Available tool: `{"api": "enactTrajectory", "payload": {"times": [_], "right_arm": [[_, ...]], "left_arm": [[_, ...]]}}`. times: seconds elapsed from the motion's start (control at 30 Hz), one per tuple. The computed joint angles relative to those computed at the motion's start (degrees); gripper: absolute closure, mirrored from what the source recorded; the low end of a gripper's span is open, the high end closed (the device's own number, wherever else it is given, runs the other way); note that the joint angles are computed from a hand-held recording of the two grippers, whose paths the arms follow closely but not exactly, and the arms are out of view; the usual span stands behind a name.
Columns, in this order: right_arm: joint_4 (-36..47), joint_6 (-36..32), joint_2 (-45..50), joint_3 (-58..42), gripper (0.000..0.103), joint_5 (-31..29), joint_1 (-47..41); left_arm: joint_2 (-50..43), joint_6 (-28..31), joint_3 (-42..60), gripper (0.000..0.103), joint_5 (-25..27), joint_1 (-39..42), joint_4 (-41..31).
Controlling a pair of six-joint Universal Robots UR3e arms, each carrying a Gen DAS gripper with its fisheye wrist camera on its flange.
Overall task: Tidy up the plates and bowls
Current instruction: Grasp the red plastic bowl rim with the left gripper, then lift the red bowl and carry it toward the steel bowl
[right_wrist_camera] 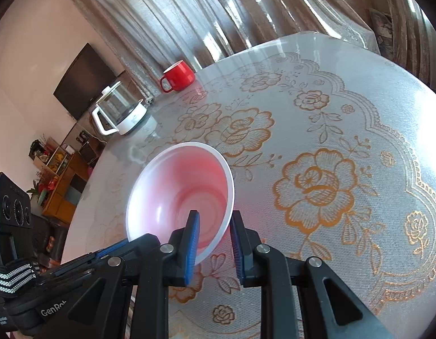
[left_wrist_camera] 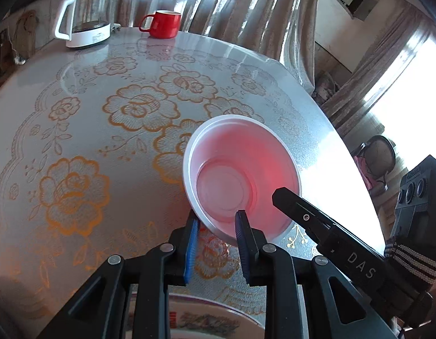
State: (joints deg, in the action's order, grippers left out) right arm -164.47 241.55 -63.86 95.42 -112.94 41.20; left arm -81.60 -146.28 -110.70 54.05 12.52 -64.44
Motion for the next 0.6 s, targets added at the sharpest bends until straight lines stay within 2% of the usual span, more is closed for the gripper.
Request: {"api": "enactTrajectory", "payload": {"times": [0.27, 0.5, 0.6], "right_arm": [[4.7, -2.0, 6.3, -11.9, 0.08, 3.3, 2.0], [8.6, -2.8, 12.3, -21.0, 0.08, 6.2, 2.5], [9.7, -2.6, 13.4, -22.9, 0.074, 6.8, 2.6]], "left_arm": [[6.9, 8.5, -1.6, 0.077, -2.0, 11.4, -10.8], [7.2, 11.3, -1.3, 0.077, -2.0, 17.0, -13.0], [6.3, 11.0, -1.1, 0.073, -2.6, 18.1, -13.0]]}}
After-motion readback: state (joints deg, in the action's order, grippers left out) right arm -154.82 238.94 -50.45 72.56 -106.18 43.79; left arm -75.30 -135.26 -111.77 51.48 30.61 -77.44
